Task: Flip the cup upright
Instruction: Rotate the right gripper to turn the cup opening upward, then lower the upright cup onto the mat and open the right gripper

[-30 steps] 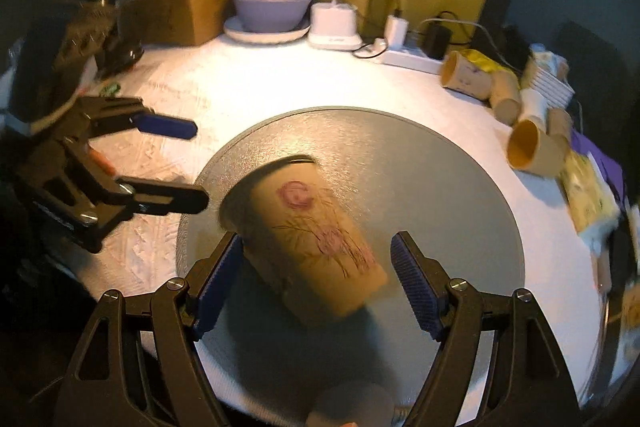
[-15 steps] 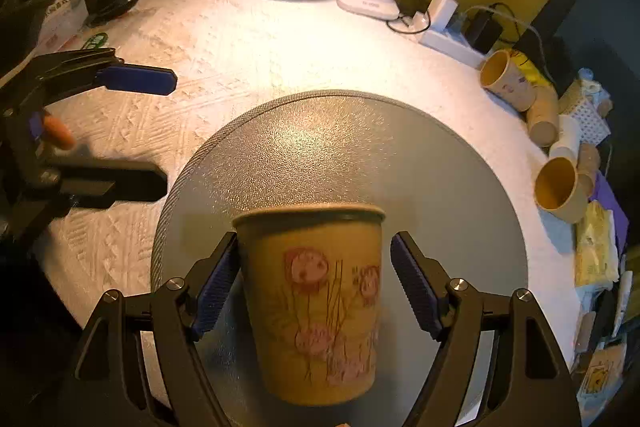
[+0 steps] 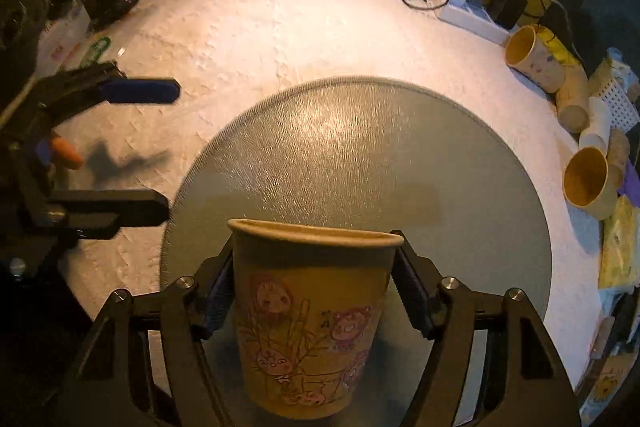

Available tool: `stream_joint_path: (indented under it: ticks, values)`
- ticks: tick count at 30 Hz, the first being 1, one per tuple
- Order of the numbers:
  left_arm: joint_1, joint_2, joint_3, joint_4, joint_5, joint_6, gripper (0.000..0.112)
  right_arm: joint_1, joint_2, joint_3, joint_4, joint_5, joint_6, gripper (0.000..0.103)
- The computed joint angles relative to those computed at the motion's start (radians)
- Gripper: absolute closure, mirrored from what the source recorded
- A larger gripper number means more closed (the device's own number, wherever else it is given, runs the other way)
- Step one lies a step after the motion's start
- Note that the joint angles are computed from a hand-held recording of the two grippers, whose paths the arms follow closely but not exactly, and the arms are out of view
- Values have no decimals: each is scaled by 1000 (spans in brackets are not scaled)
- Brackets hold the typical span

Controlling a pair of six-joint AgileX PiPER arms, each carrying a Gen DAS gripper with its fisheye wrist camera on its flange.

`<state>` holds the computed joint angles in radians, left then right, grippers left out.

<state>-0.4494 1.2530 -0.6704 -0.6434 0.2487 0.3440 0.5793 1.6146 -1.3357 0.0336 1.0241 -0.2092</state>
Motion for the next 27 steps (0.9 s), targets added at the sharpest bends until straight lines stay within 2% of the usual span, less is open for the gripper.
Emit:
stream_joint_path:
  ticks: [5,13,18,21,27]
  values:
    - [-42,-2,-14,146,-11,-153,22,-37,-59,34,18,-67,9,31]
    - [-148,15,-49,502,-21,-542,22,-133,-192,201,66,-305,-2,31]
    - [-204,38,-71,690,-18,-762,22,-192,-261,333,116,-488,-36,31]
    - [-239,53,-88,786,-6,-874,22,-235,-278,365,227,-507,-113,31]
    - [-288,87,-119,885,9,-992,22,-262,-312,414,271,-509,-169,31]
